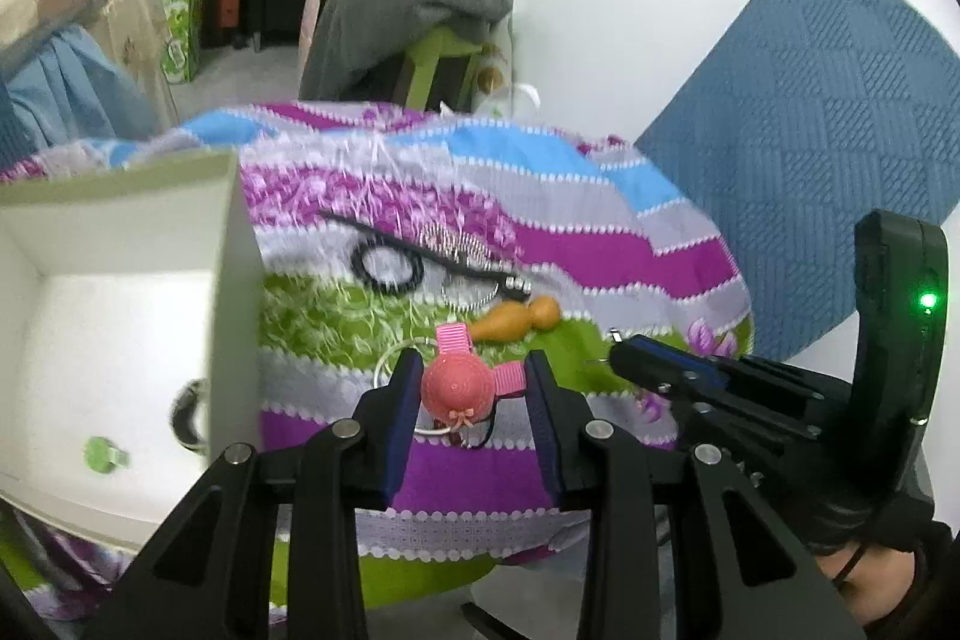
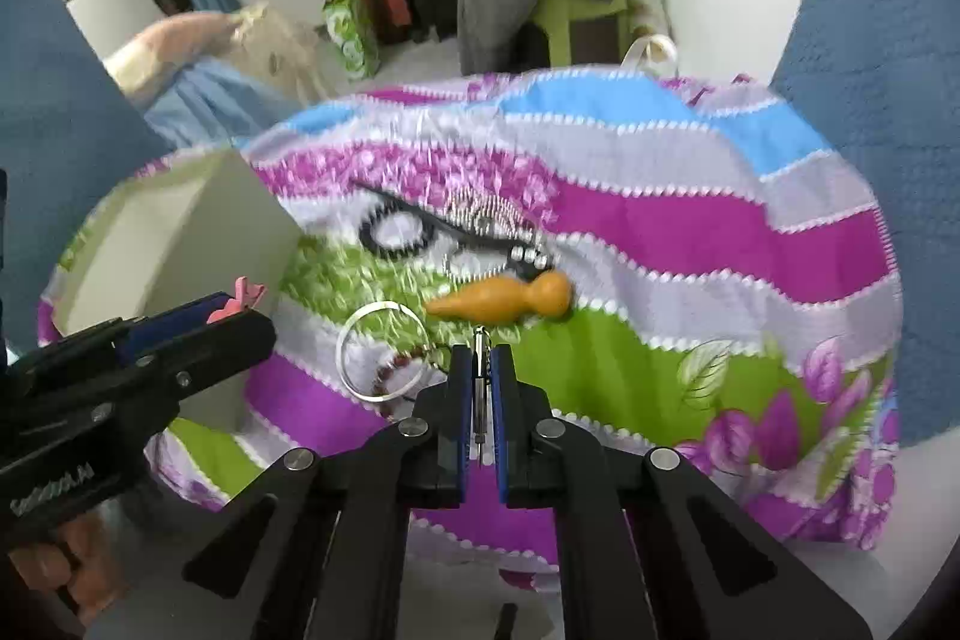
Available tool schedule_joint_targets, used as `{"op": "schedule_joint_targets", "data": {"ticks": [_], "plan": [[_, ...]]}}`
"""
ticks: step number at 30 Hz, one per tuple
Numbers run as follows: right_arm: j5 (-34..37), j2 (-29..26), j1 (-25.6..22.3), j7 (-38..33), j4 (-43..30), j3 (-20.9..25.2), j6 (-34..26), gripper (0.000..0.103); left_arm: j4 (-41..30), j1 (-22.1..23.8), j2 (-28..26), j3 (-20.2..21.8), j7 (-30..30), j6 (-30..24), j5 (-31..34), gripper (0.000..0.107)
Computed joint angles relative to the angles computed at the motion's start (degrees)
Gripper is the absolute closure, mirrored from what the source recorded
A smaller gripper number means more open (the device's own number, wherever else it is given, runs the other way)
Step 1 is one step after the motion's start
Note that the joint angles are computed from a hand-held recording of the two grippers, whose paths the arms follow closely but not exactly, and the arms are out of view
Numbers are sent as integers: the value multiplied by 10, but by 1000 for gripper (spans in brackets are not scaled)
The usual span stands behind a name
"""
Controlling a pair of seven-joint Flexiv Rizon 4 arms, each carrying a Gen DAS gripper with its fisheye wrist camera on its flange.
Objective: Organize jewelry
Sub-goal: 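Carry the pink charm and metal pin over the white box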
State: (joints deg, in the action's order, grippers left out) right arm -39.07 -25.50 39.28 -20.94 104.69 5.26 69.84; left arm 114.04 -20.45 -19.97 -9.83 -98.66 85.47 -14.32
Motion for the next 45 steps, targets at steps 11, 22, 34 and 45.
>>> {"op": "schedule_joint_targets", "data": {"ticks": [11, 22, 34, 45], "plan": [[-91, 65, 10, 54, -52, 0, -79, 100, -16, 7, 106, 35, 0, -36, 30, 72], [-128, 25, 44, 28, -189, 9, -144, 99, 2, 44, 197, 51, 65, -42, -9, 72], [-82, -72, 102, -5, -304, -17, -156, 99, 76, 65, 243, 91, 161, -34, -92, 72], [-3, -146, 129, -38, -350, -17, -171, 99, 146, 63, 217, 97, 296, -12, -253, 72]]}}
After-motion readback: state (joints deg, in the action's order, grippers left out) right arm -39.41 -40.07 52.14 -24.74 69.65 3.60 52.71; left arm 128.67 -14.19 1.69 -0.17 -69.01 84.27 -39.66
